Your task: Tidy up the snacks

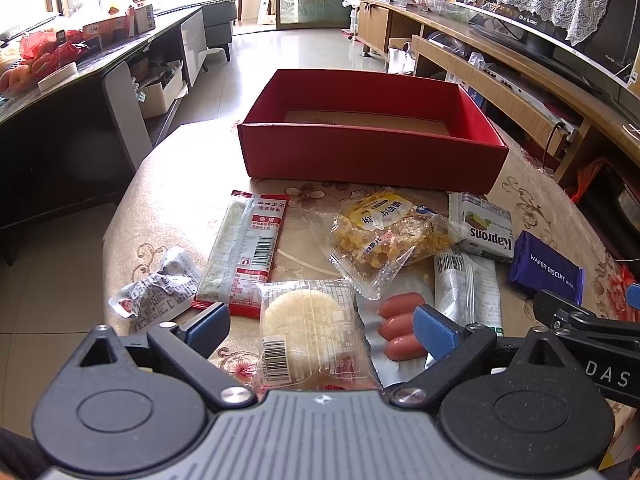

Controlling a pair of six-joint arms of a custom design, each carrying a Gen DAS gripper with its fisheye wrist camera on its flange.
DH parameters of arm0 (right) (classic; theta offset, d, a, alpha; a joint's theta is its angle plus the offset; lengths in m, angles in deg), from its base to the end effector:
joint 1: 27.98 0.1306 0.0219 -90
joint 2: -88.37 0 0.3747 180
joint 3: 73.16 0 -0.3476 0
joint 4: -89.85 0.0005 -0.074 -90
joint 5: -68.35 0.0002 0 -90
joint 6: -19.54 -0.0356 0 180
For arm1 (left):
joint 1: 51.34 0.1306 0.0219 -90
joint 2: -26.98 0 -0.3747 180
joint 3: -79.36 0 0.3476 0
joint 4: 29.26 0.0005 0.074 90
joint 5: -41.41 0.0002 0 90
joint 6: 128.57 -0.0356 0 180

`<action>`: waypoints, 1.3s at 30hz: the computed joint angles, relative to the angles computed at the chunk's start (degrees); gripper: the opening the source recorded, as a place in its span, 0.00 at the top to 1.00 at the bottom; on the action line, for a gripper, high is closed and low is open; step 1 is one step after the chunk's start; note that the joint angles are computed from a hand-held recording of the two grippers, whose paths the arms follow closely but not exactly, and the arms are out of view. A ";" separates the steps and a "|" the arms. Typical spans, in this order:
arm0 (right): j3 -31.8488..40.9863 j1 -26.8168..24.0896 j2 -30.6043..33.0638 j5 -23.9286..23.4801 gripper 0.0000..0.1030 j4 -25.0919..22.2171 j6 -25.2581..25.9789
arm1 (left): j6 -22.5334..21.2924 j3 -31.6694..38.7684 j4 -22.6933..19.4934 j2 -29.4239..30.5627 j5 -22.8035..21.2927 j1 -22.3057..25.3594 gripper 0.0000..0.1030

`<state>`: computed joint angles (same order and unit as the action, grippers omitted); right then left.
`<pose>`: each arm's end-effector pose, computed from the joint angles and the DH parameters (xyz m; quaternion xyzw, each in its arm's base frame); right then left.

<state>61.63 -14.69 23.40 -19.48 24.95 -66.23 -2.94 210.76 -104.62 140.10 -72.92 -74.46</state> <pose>0.5695 0.1326 0.5098 -0.1336 0.9145 0.0127 0.3817 0.5176 -0.2056 0.4948 -0.1615 0.9254 0.0402 0.3405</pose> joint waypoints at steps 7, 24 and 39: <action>0.03 0.01 0.04 -0.03 0.00 -0.02 0.00 | 0.00 0.03 -0.07 0.00 -0.03 -0.03 0.09; 1.56 0.37 0.85 -0.98 0.00 -2.15 1.01 | 1.06 -2.87 -0.20 -1.90 3.07 0.73 0.11; 5.28 0.78 2.55 -4.12 0.00 -6.62 2.74 | 3.45 -7.51 -3.89 -4.56 5.14 1.52 0.11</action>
